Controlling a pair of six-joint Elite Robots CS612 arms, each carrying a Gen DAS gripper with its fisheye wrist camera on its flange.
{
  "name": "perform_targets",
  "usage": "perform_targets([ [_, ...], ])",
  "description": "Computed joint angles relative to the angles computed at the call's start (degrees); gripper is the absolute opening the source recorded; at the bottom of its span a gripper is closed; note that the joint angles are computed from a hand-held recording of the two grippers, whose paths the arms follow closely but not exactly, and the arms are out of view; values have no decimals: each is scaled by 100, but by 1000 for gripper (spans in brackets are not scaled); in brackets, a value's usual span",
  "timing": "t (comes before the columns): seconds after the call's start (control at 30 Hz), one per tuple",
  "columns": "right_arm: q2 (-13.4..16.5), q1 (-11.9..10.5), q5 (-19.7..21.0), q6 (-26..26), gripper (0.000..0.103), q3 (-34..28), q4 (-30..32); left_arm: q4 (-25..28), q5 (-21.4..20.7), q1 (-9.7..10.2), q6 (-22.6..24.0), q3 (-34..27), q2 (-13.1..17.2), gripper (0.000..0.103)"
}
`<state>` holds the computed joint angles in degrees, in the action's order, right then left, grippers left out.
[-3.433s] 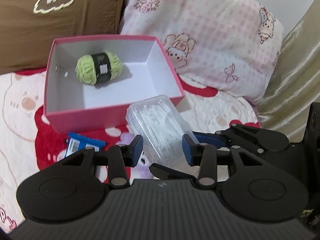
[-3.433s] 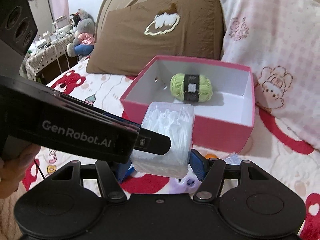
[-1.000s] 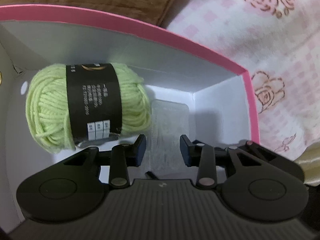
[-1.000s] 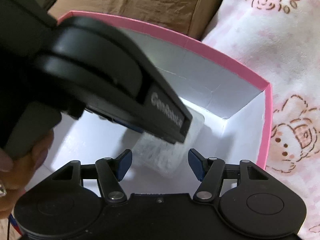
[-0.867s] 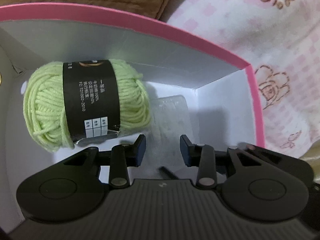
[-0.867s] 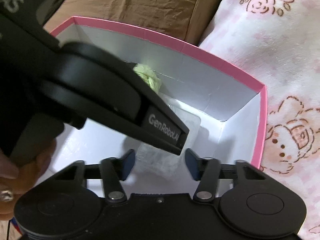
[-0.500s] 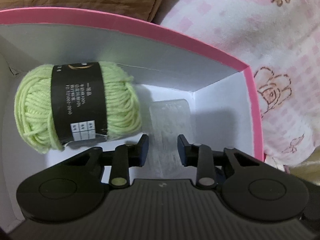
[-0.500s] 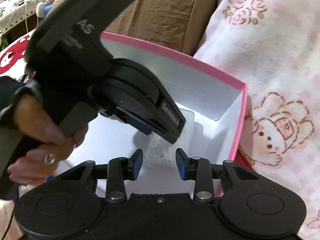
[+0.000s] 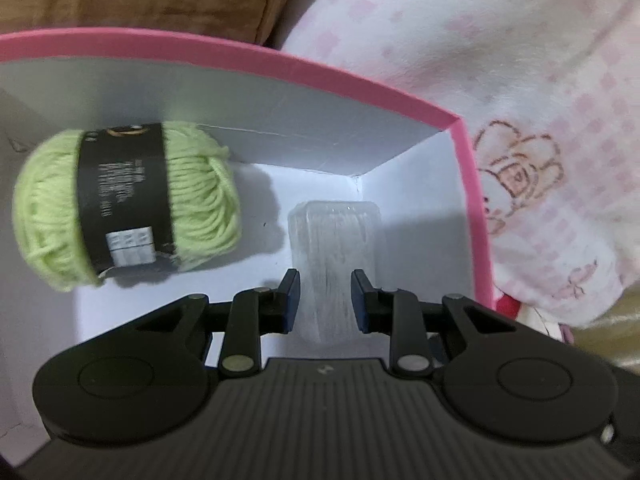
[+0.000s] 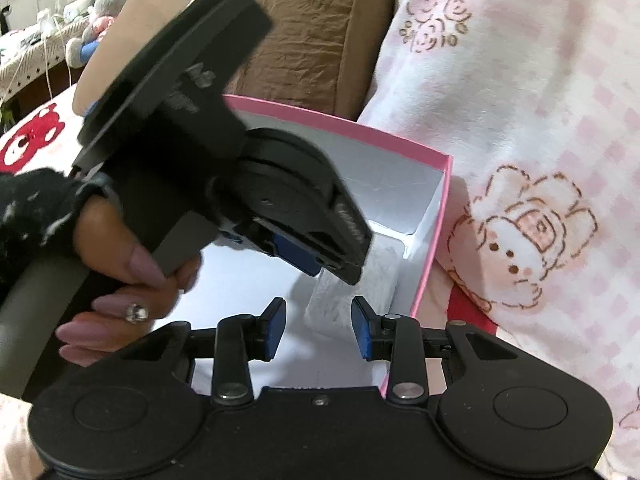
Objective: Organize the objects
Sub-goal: 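Lower the floss-pick box beside the yarn and open the left tool, then withdraw the left tool and move it down to the blue snack packet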
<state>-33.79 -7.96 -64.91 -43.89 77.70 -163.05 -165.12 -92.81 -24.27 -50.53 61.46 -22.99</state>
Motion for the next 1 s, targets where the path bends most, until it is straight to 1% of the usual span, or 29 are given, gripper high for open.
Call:
perform_targets([
  [0.03, -34, 5, -31, 40, 39, 39, -51, -33, 40, -7, 69, 121, -85, 26],
  [0.1, -121, -16, 96, 27, 38, 130, -82, -181, 165, -25, 229, 415, -294, 26],
  [0.13, -175, -24, 135, 25, 38, 193, -127, -259, 262, -51, 366, 400, -309, 26],
  [0.17, -234, -26, 138, 17, 39, 266, -187, -276, 225, -8, 391, 625, -463, 27],
  [0.2, -290, -29, 146, 17, 39, 336, -231, -336, 302, -48, 459, 838, -608, 29],
  [0.23, -357, -38, 186, 33, 41, 416, -256, -366, 387, -130, 517, 1060, -764, 30],
  [0.27, -408, -78, 250, 45, 41, 457, -229, -282, 423, -126, 653, 1115, -844, 31],
  [0.3, -466, -77, 246, 143, 41, 518, -221, -186, 478, -147, 701, 1241, -960, 31],
  [0.33, -502, -124, 234, 214, 42, 480, -106, -119, 508, -177, 688, 1349, -1054, 31],
  [0.37, -474, -169, 296, 227, 43, 399, -36, -109, 503, -205, 706, 1450, -1142, 32],
  [0.4, -465, -169, 393, 269, 43, 437, -123, -178, 493, -201, 726, 1662, -1296, 33],
  [0.43, -530, -214, 493, 284, 45, 573, -210, -250, 521, -205, 718, 1833, -1420, 33],
  [0.5, -596, -216, 558, 290, 47, 624, -180, -318, 615, -253, 756, 2031, -1597, 36],
  [0.53, -629, -222, 573, 258, 48, 655, -179, -310, 659, -287, 763, 2048, -1627, 37],
  [0.6, -490, -174, 572, 261, 51, 447, -128, -318, 692, -330, 849, 2168, -1749, 41],
  [0.63, -497, -170, 601, 233, 53, 447, -81, -286, 690, -346, 892, 2255, -1839, 41],
  [0.7, -653, -174, 567, 137, 54, 620, 6, 42, 697, -384, 1133, 2325, -1972, 41],
  [0.77, -809, -170, 421, 16, 54, 775, 53, 290, 818, -420, 1120, 2414, -2088, 41],
  [0.9, -989, -205, 419, -198, 54, 938, 175, 103, 763, -432, 1073, 2690, -2263, 42],
  [1.0, -1089, -251, 559, -245, 56, 1050, 316, -14, 907, -492, 1050, 2912, -2405, 48],
])
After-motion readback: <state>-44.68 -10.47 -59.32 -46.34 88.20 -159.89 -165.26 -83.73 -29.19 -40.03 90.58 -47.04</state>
